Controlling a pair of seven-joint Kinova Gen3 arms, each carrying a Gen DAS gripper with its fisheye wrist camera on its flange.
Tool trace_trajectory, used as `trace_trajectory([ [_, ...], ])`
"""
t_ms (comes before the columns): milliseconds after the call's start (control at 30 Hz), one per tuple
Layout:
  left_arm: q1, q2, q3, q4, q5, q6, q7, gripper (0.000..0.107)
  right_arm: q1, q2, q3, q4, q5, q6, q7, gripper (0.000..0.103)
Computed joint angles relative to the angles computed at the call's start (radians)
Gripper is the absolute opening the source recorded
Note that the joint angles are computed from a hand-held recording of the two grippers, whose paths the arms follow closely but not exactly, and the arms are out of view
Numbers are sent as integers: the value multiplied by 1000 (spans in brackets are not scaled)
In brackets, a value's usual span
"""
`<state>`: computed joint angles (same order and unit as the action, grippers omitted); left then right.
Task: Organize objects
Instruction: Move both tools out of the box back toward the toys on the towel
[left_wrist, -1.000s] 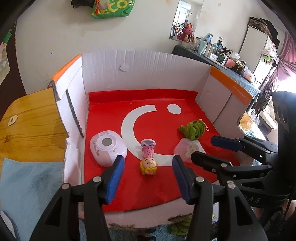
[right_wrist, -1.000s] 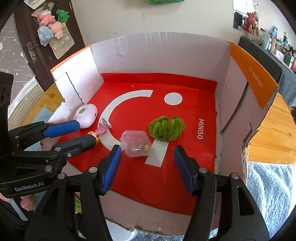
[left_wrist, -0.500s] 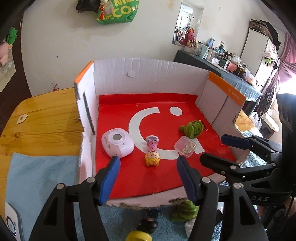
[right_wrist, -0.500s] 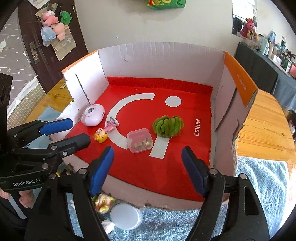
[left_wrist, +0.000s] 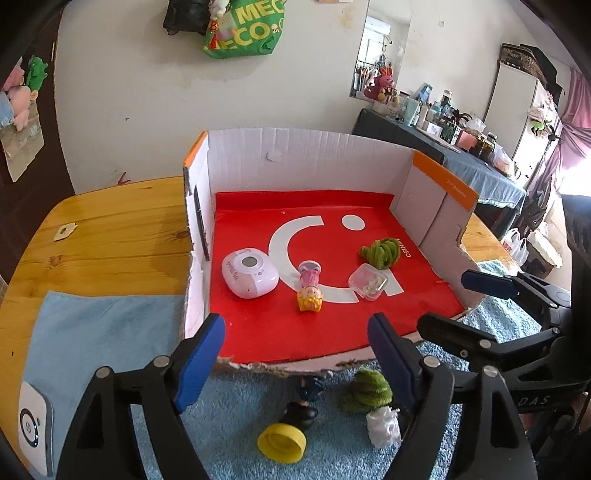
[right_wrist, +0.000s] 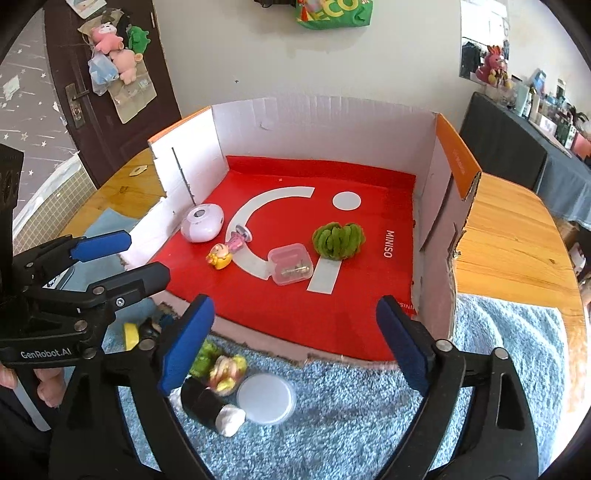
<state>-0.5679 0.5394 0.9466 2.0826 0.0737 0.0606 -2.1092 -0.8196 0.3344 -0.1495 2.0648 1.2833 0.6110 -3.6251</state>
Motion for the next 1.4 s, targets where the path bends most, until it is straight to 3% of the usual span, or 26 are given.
trace_trajectory([
  [400,-77,-18,65,54,-25,-26,27,88,-30,-19,-27,17,3,40,-27,92],
  [900,-124,-17,94,90,-68,-36,61,91,-55,-23,-49,42,3,71,-72,92],
  [1400,-67,-5,20,87,-80,-21,62,91,-53,-19,-48,71,-18,52,-91,92],
])
